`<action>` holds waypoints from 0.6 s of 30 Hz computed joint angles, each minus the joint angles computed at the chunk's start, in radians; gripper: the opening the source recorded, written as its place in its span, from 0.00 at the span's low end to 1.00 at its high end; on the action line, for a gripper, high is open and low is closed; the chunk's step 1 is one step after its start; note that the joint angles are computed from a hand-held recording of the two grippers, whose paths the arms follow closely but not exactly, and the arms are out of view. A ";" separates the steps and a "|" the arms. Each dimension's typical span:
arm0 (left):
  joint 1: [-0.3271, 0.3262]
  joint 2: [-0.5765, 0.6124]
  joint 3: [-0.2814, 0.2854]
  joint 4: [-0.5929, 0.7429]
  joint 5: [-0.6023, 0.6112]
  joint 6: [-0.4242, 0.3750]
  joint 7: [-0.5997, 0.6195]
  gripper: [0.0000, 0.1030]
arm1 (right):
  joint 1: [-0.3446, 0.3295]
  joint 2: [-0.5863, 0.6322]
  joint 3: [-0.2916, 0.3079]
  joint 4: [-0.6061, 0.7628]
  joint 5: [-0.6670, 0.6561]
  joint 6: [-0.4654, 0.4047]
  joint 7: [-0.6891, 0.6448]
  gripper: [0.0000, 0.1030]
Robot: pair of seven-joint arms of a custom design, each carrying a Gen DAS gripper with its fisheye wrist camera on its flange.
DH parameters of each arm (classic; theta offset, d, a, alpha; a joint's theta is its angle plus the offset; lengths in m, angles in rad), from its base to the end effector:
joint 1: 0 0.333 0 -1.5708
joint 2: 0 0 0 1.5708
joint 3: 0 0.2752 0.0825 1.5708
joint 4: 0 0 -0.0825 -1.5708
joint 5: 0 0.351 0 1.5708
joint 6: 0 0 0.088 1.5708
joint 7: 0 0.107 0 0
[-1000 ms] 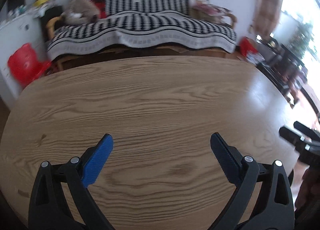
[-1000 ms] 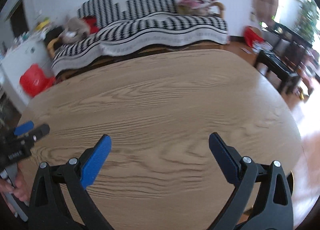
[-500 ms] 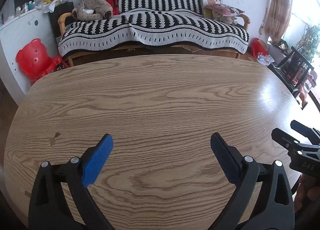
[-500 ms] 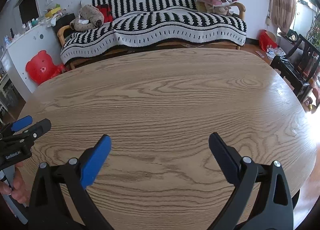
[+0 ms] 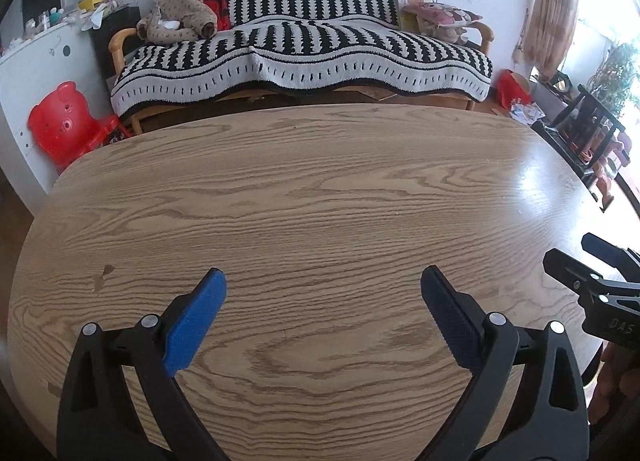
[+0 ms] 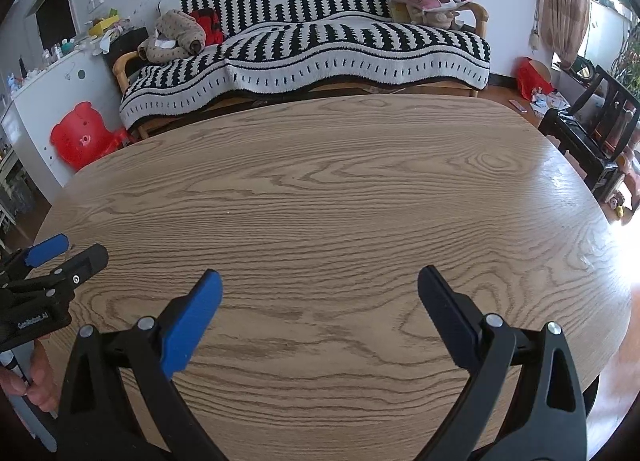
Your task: Collect trash
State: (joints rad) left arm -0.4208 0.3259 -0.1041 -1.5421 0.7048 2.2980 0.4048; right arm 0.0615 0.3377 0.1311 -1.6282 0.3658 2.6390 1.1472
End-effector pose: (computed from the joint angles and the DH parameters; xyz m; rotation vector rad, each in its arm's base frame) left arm 0.5753 -0.3070 0.4882 -2.0207 1.5040 -0.5913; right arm 0.6508 0.1063 0.4772 -1.9962 1.4219 -0.4148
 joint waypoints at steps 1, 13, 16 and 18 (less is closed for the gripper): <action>-0.001 0.000 0.000 0.000 0.000 0.000 0.000 0.92 | -0.003 -0.003 0.001 -0.003 0.003 0.000 -0.005 0.92; -0.006 0.003 -0.001 0.002 0.002 -0.003 -0.004 0.92 | -0.009 -0.022 -0.005 -0.025 0.019 0.004 -0.016 0.92; -0.008 0.004 -0.001 0.003 0.002 -0.005 -0.007 0.92 | -0.008 -0.022 -0.005 -0.025 0.021 0.003 -0.017 0.92; -0.008 0.004 0.000 0.003 0.003 -0.005 -0.007 0.92 | -0.007 -0.023 -0.006 -0.026 0.020 0.004 -0.017 0.92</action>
